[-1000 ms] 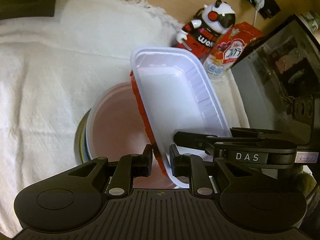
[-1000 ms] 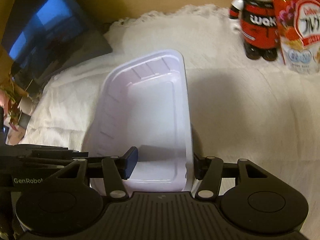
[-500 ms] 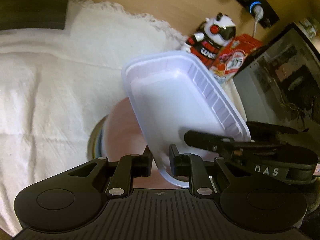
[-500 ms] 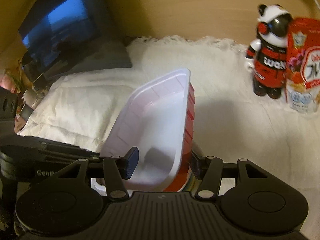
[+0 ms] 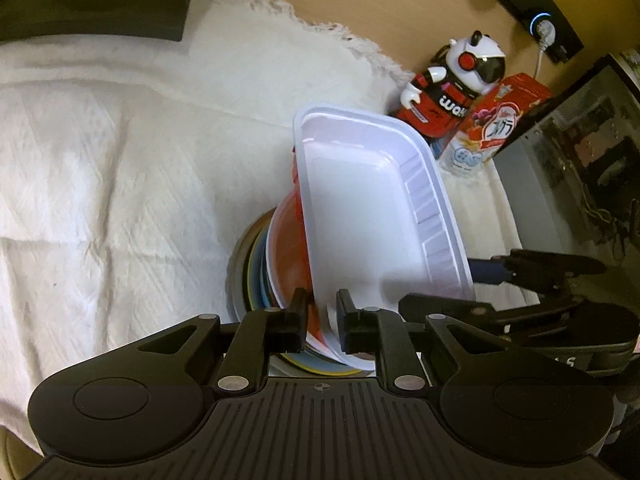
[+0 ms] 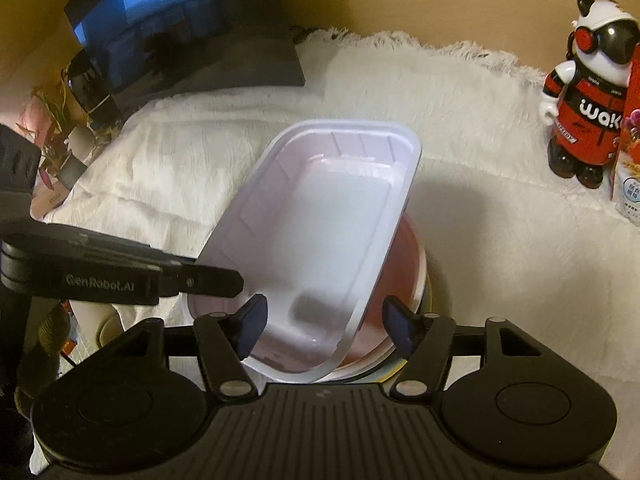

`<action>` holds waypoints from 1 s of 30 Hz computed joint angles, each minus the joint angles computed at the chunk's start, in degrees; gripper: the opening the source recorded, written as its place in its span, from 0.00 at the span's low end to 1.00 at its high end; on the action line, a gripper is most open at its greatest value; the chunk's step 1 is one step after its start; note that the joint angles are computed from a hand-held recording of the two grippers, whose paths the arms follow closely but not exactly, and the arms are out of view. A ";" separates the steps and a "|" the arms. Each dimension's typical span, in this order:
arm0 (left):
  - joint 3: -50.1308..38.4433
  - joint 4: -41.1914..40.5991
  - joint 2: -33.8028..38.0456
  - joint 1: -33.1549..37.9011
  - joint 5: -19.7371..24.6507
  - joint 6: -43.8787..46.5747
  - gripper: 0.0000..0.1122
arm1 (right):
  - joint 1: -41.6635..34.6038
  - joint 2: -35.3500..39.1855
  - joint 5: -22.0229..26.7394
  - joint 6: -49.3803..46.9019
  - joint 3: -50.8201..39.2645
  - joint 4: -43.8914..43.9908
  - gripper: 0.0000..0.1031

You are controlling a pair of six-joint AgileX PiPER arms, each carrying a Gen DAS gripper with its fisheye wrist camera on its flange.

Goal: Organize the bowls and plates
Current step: 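Lift the red-and-white tray with both tools and lower it onto the bowl stack, then press the tray down onto the stack with both tools, then open them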

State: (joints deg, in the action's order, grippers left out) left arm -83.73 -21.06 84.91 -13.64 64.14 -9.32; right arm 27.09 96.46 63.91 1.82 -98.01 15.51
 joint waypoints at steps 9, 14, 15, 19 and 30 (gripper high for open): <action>-1.94 -0.16 1.43 -1.62 1.03 0.66 0.15 | -0.21 -1.77 -2.21 0.12 3.67 -0.57 0.62; -2.18 0.27 1.16 -2.17 1.76 0.65 0.16 | -2.24 -1.79 -1.82 -0.72 3.09 1.05 0.62; -2.04 -0.08 1.12 -1.78 1.88 0.90 0.16 | -2.98 -1.80 -2.08 -0.68 2.69 1.89 0.62; -2.37 0.33 1.89 -1.24 1.95 -0.17 0.15 | -5.39 -0.27 -3.43 0.76 -0.18 3.69 0.62; -3.15 0.33 2.33 -0.82 1.18 -0.90 0.16 | -2.83 2.23 -3.40 3.24 -3.08 1.70 0.41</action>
State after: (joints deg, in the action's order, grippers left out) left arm -86.88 -20.73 87.24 -14.46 65.31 -10.22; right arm 24.26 98.68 60.50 5.06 -101.09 17.21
